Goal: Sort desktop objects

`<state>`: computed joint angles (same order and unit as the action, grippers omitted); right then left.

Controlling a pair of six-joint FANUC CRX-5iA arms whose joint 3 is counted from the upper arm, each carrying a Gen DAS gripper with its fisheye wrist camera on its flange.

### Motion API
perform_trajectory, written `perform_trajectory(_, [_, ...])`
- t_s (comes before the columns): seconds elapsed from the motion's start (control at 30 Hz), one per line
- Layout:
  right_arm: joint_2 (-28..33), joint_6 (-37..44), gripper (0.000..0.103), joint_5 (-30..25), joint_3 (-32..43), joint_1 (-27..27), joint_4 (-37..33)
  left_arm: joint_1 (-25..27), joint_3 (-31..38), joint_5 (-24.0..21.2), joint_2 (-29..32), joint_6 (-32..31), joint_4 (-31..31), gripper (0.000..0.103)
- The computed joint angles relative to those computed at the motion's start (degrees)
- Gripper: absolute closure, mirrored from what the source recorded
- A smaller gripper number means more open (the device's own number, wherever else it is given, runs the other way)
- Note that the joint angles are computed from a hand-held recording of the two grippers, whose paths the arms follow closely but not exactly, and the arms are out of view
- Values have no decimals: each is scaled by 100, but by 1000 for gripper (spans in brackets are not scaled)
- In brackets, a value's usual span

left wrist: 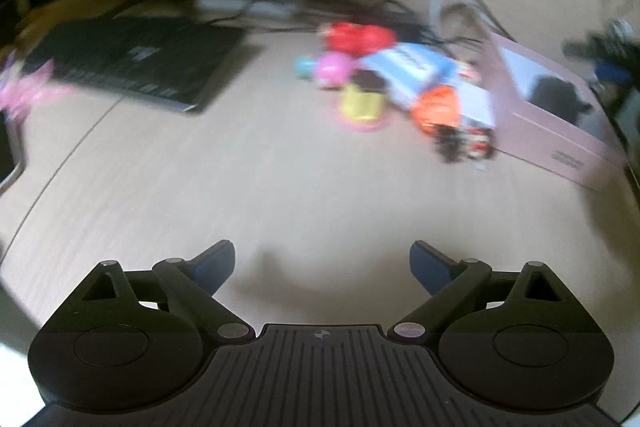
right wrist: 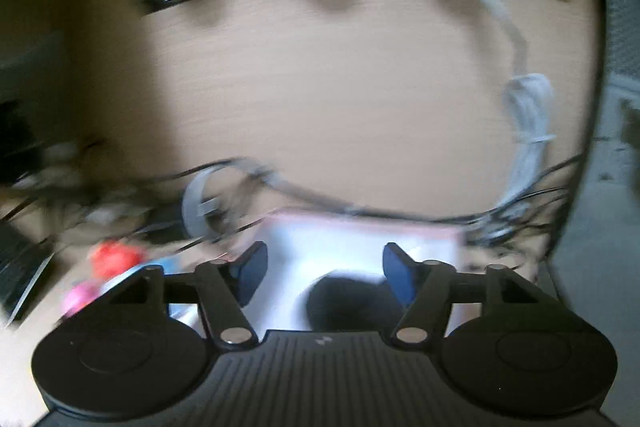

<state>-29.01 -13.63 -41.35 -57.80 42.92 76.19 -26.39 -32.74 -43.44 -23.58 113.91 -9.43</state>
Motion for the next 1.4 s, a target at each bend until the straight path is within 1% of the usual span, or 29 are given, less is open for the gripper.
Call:
perform_trajectory(0.07, [-17,192,33,-71,-95,546,51,91,-73,-95,-168,244,-93,5])
perform_trajectory(0.13, [105,525,33,49,-66,817,132,136,-81,-195,-247,442,-190,4])
perform_trajectory(0.17, [193,640,33,173,-31,865,211,125,-69,-225,-246,522,-261,4])
perform_trajectory(0.23, [427,710,33,587,115,769,404,94,-50,-277,-285,617,-385,4])
perform_trajectory(0.37, [1120,487,33,1277,629,381,755,182,-197,-197,-538,429,-338,4])
perform_trajectory(0.43, [1555,471,33,1550,987,273,717,269,-270,-161,-649,334,-298,4])
perform_trajectory(0.47, [1813,603,33,1693,1210,231,645,378,-345,-145,-753,239,-211,3])
perform_trajectory(0.53, [2355,1131,33,1791,1675,247,343,629,-499,-65,-900,19,36,3])
perform_trajectory(0.6, [2890,1878,33,1714,2139,416,-195,860,-652,-8,-1081,-167,209,3])
perform_trajectory(0.7, [3539,2832,33,1379,2683,601,-807,955,-673,-134,-1237,-127,123,3])
perform_trajectory(0.77, [3857,3352,33,1133,2989,681,-1253,1145,-844,-77,-1481,-405,367,3])
perform_trajectory(0.8, [3969,3605,39,1033,3121,715,-1510,1215,-914,-55,-1568,-513,449,3])
perform_trajectory(0.83, [4027,3835,53,959,3223,743,-1782,1268,-961,-49,-1612,-577,495,3])
perform_trajectory(0.87, [4021,3888,56,924,3235,760,-1869,1318,-1005,-37,-1629,-625,551,3])
perform_trajectory(0.9, [3915,3797,56,1007,3138,756,-1808,1371,-1050,-6,-1627,-689,626,3])
perform_trajectory(0.93, [3756,3561,57,1106,2977,739,-1589,1402,-1086,44,-1594,-744,700,3])
perform_trajectory(0.97, [3523,3120,57,1186,2718,717,-1136,1415,-1112,114,-1539,-812,789,3])
perform_trajectory(1.03, [3005,2529,57,1278,2268,705,-528,1446,-1185,322,-1415,-1108,1088,3])
perform_trajectory(1.07, [2691,2405,57,1293,2063,754,-480,1426,-1214,455,-1337,-1306,1270,3])
perform_trajectory(1.13, [2001,2329,57,1146,1673,975,-736,1305,-1217,688,-1152,-1602,1511,3])
perform_trajectory(1.2, [1388,2399,57,715,1386,1312,-1262,1095,-1151,915,-894,-1793,1648,3])
perform_trajectory(1.27, [853,2471,57,97,1157,1705,-1799,883,-1088,1137,-612,-2056,1856,3])
perform_trajectory(1.33, [391,2388,57,-684,916,2126,-2208,700,-1054,1359,-341,-2421,2158,3])
perform_trajectory(1.4, [77,2214,57,-1288,726,2441,-2492,481,-1020,1636,-31,-2972,2533,3])
